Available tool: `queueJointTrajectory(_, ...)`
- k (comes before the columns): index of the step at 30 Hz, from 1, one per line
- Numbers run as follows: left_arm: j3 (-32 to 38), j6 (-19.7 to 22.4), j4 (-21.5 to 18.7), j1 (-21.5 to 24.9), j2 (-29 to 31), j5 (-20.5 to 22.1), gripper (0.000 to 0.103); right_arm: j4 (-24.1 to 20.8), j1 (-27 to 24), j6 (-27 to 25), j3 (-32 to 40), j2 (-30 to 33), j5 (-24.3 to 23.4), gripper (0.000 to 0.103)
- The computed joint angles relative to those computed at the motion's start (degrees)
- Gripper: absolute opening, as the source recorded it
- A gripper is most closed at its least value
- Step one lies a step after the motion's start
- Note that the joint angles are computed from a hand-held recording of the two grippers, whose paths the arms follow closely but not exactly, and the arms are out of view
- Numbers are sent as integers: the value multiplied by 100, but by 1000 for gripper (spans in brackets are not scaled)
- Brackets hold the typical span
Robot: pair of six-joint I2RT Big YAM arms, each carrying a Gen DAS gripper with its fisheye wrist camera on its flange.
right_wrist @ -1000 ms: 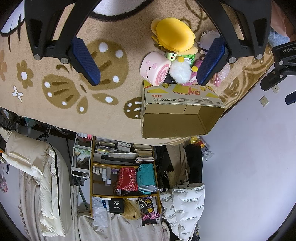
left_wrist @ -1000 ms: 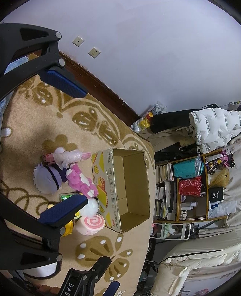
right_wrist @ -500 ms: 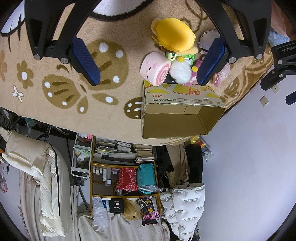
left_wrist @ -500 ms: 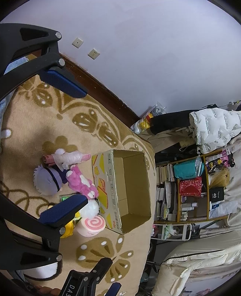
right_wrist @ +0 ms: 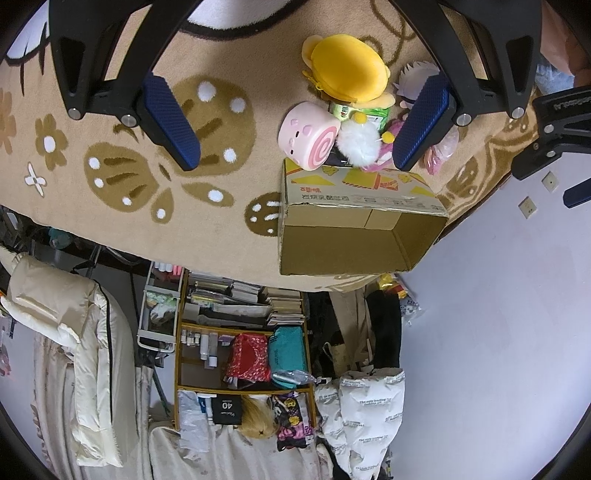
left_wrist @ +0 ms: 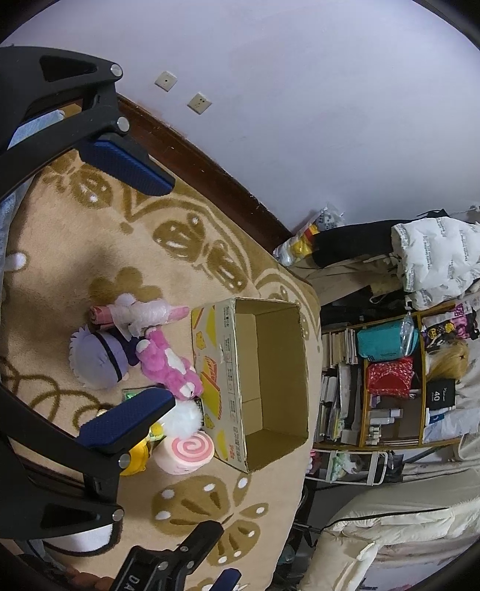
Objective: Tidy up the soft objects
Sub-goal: 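Grasp the pink rolled towel with the left tool while the right tool grasps the pink swirl cushion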
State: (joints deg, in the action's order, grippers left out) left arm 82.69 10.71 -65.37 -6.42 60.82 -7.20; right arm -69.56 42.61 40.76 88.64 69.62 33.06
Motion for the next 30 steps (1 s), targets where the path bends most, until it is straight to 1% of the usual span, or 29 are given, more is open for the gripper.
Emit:
queueJointTrajectory(3, 93, -106, -36, 17, 144, -10, 103, 2, -200, -14, 109, 55, -368, 103)
queueJointTrajectory(7, 222, -351, -212, 67, 364, 113, 103, 90, -415, 152, 95, 126, -893, 103)
queueJointTrajectory(9, 258, -430, -262, 77, 472, 87, 103, 45, -440, 159, 133, 184, -959, 103)
queueJointTrajectory(15, 278, -575, -410, 68, 751, 48, 103, -51, -468, -35, 221, 415, -1303, 103)
queueJointTrajectory(18, 248, -619, -459, 64, 871, 21, 103, -75, -475, -124, 259, 552, -1373, 103)
queueJointTrajectory(21, 266, -759, -506, 85, 1001, 90, 103, -76, -515, -166, 286, 651, -1443, 103)
queueJointTrajectory(25, 298, -861, -498, 120, 1177, 147, 103, -14, -616, -159, 304, 775, -1509, 103)
queueJointTrajectory(30, 479, -913, -670, 288, 1473, 232, 103, 93, -738, -209, 290, 887, -1617, 103)
